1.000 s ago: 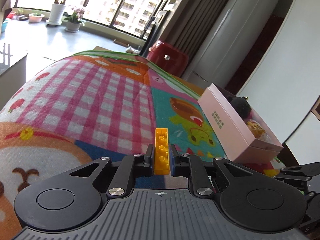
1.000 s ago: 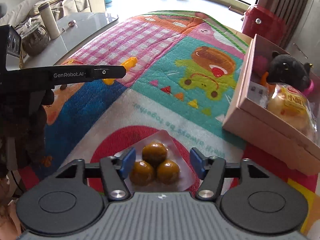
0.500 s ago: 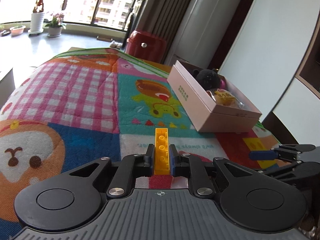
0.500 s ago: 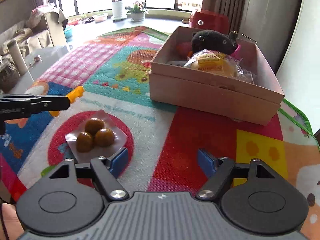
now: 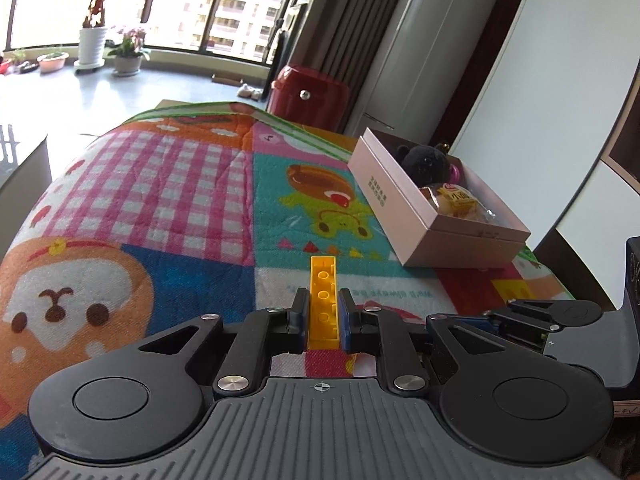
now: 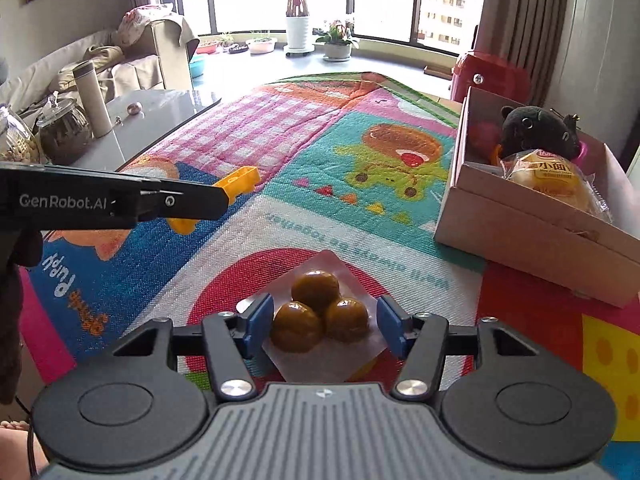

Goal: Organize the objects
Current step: 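Carry the yellow brick toward the box with left while right lifts the tray, then lower the yellow brick into the box and open the left gripper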

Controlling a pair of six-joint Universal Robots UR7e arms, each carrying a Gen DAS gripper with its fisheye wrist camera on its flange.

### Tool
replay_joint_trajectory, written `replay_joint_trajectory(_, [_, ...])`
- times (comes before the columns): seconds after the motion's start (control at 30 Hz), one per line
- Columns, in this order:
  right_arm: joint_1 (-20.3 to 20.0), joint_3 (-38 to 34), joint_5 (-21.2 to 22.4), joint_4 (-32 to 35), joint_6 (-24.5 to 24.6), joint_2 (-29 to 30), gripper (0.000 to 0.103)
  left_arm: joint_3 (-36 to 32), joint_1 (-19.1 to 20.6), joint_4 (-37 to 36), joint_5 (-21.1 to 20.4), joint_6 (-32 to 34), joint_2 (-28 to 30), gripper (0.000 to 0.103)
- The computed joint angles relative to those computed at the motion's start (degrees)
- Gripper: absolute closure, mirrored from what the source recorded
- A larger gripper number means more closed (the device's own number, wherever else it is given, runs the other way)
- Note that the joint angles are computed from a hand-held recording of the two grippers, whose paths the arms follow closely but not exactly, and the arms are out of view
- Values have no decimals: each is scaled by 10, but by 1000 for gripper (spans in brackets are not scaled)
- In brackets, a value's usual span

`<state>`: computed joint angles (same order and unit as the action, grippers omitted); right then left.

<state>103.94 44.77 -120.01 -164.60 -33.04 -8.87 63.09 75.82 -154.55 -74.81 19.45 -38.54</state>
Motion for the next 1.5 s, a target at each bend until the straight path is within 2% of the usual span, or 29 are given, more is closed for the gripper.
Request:
replay_joint_trajectory(0.17, [-9,63,-10,-47,-17,-36,45,2,-3,18,-10,5,5,86])
replay_joint_trajectory(0.33, [-23,130,-49,-159,-55,-68,30,14,-7,15,-4,14,4,86])
replay_joint_trajectory(0.37, [-26,137,-59,-177,-54,-72,29,16,-8,13,0,17,4,86])
replay_joint_trajectory(0.43, [-32,159,-67,-196,-39,-87,26,20,-11,9,4,22,5,86])
replay_joint_trajectory(0.47, [-36,175,-57,-194,-21,-100,24,20,-12,11,3,23,6,86])
replay_joint_trajectory(0.53, [-44,202,-26,-185,19,-122,11,20,-13,15,1,24,7,86])
replay_joint_trajectory(0.57, [-46,207,-17,-186,29,-125,10,22,-14,17,2,27,7,86])
replay_joint_trajectory(0.8, [-47,137,-20,-154,72,-80,9,33,-21,8,18,52,8,86])
replay_joint_trajectory(0.87, [-43,111,-26,-151,51,-62,12,34,-22,8,19,53,7,86])
replay_joint_trajectory(0.93, [-36,93,-36,-151,20,-46,23,35,-22,9,19,54,6,86])
replay_joint_trajectory(1.07, [-32,124,-10,-137,-7,-64,24,39,-22,8,16,54,3,86])
replay_joint_trajectory(1.17, [-26,151,-18,-178,-30,-76,25,39,-22,13,15,56,2,86])
replay_joint_trajectory(1.33, [-19,212,-8,-233,-31,-120,25,37,-25,41,-6,65,-2,86])
replay_joint_trajectory(1.5, [-13,256,-1,-305,-52,-152,24,-3,-47,26,-23,111,18,86])
